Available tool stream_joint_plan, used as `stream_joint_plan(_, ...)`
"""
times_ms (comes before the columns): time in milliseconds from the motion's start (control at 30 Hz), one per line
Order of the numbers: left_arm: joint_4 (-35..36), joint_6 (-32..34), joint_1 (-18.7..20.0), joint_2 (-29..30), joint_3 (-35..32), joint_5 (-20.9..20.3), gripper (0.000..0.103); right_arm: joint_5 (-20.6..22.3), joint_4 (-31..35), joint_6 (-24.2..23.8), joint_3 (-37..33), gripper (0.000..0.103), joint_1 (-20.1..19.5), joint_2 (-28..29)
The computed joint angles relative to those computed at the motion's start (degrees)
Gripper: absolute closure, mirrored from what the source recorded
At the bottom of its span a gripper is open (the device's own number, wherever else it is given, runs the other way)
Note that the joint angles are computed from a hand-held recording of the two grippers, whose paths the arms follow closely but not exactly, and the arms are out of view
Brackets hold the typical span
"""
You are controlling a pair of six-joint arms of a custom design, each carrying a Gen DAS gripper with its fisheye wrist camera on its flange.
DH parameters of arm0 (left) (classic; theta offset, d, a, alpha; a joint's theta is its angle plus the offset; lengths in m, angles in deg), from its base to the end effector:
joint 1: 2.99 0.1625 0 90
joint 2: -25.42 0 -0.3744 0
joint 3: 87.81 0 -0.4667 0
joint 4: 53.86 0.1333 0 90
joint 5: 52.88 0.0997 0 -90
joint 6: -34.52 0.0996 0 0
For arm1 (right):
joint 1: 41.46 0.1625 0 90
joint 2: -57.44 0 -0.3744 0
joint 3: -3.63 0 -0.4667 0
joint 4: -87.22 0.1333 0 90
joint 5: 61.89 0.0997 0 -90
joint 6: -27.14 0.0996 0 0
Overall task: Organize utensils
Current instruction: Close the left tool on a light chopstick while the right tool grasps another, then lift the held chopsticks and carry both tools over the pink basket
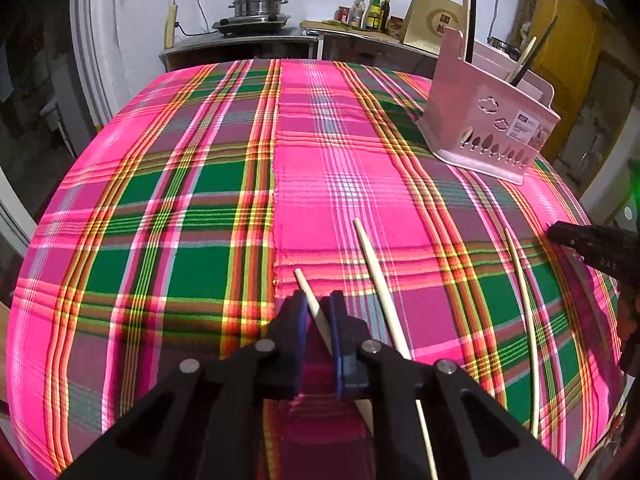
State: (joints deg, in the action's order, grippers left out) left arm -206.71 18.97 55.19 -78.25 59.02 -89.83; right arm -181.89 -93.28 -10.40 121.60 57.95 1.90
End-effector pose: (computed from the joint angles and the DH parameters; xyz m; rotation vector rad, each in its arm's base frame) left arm -0.0121 -0.4232 0.1843 0.1279 2.2979 -0.8241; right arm 0.1733 -0.5353 0.0283 0.8379 -2.3474 0.4411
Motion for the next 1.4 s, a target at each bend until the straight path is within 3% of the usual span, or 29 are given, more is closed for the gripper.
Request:
stream_joint_plan(133,0.80,0.74,0.18,0.82,-0.80,0.11,0.093,0.08,0.83,0.18,-0.40,0.098,0.14,0.24)
stream_joint_plan(300,2.22,1.35,0.76,1.19,-1.99,-0.84,0.097,0.44,1.38,0.96,-0.38,0.099,0.14,-0.03)
stream_joint_plan(533,0.67,2.83,-0.14,1.08,-2.72,-0.64,0.097,5.06,0.63,1.46,1.78,0.099,0.32,-3.21)
stream_joint_plan(1100,-3.88,9.96,-10.26,-6.21,-2.53,3.44,0.097,13.68,-6.16,2.02,6.19,0.099,4.77,-11.61)
stream_joint_plan(1400,-0.46,7.64,-13.66,-11.40,0.03,4.18,0.097,15.38,-8.31,2.45,9.57,0.099,5.55,-15.38)
